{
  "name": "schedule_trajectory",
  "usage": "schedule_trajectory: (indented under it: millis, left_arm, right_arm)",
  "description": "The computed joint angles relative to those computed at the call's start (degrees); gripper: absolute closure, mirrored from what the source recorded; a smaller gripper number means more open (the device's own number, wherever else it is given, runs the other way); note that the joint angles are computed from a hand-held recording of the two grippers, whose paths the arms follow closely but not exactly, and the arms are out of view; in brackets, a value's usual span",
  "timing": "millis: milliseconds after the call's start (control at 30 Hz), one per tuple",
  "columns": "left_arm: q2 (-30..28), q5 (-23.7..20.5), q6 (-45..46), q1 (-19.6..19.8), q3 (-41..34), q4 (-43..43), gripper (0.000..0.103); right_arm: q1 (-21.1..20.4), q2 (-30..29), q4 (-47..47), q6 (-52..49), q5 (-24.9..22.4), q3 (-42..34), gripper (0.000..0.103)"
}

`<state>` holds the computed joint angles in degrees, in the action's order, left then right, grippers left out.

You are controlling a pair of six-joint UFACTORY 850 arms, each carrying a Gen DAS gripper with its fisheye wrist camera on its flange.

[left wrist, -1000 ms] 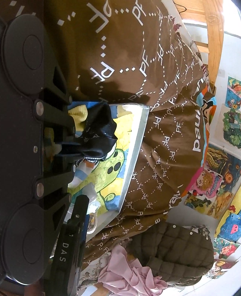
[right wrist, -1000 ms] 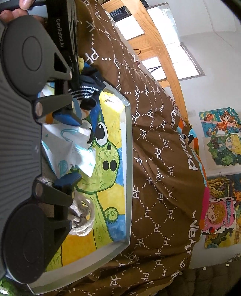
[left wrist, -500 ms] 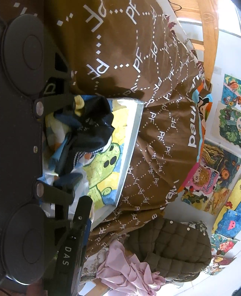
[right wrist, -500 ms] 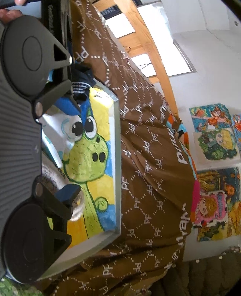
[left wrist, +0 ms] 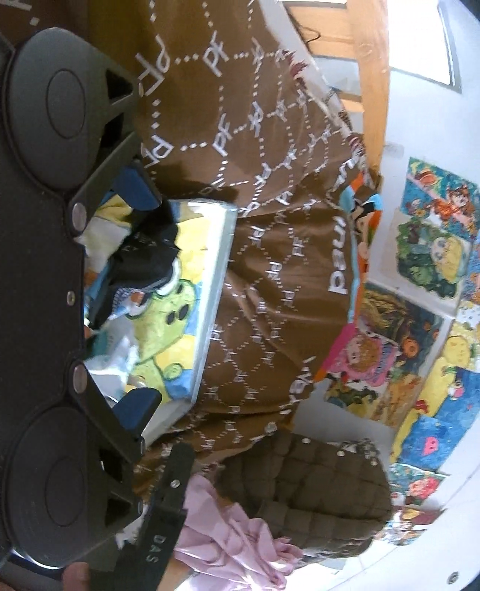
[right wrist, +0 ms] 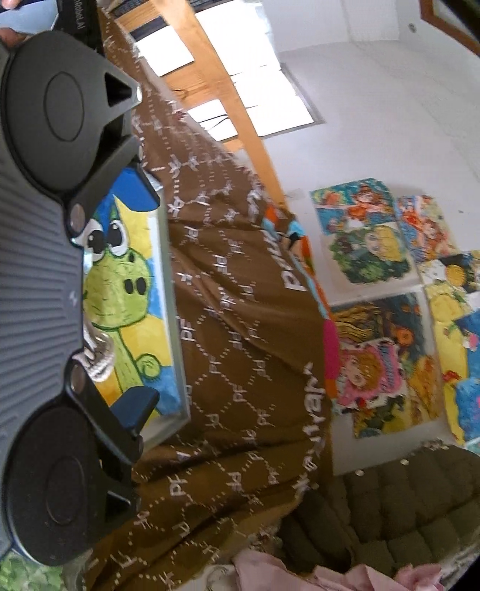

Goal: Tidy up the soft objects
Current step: 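Lower the sock and wrapper into the grey tray and open both tools, then move both tools back from the tray toward the remaining pile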

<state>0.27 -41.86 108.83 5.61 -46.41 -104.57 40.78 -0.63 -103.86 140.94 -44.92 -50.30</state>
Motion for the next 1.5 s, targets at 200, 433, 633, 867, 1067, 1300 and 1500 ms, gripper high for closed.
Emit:
schedule_trajectory:
  millis: [200, 433, 633, 867, 1067, 1300, 1500]
  left_arm:
    - [5.7, 0.9, 5.0, 0.1, 3.1, -3.7, 0.001]
    - [13.1, -0.1, 6.8, 2.0, 7.0, -3.7, 0.001]
    - [19.3, -1.0, 5.3, 4.4, 9.9, -1.7, 0.001]
    - [26.7, -3.8, 0.8, 8.5, 13.6, 2.6, 0.001]
    - [31.7, -6.7, -6.6, 13.5, 16.6, 9.1, 0.001]
    - [36.2, -11.2, -15.0, 20.5, 19.6, 17.5, 0.001]
    - [38.8, -14.5, -18.7, 24.3, 21.0, 23.7, 0.001]
  right_arm:
    - [3.4, 2.9, 1.5, -3.8, -6.6, 1.9, 0.000]
    - [7.9, 6.1, 3.0, -4.6, -12.2, 3.6, 0.000]
    - [13.0, 8.3, 3.5, -4.8, -17.6, 5.1, 0.000]
    - [19.8, 9.6, 7.6, -5.4, -23.0, 6.7, 0.000]
    - [25.0, 10.4, 10.8, -5.5, -27.0, 7.7, 0.000]
    - [30.6, 11.3, 16.9, -5.2, -30.0, 8.5, 0.000]
    - [34.0, 10.7, 24.6, -9.7, -31.2, 7.2, 0.000]
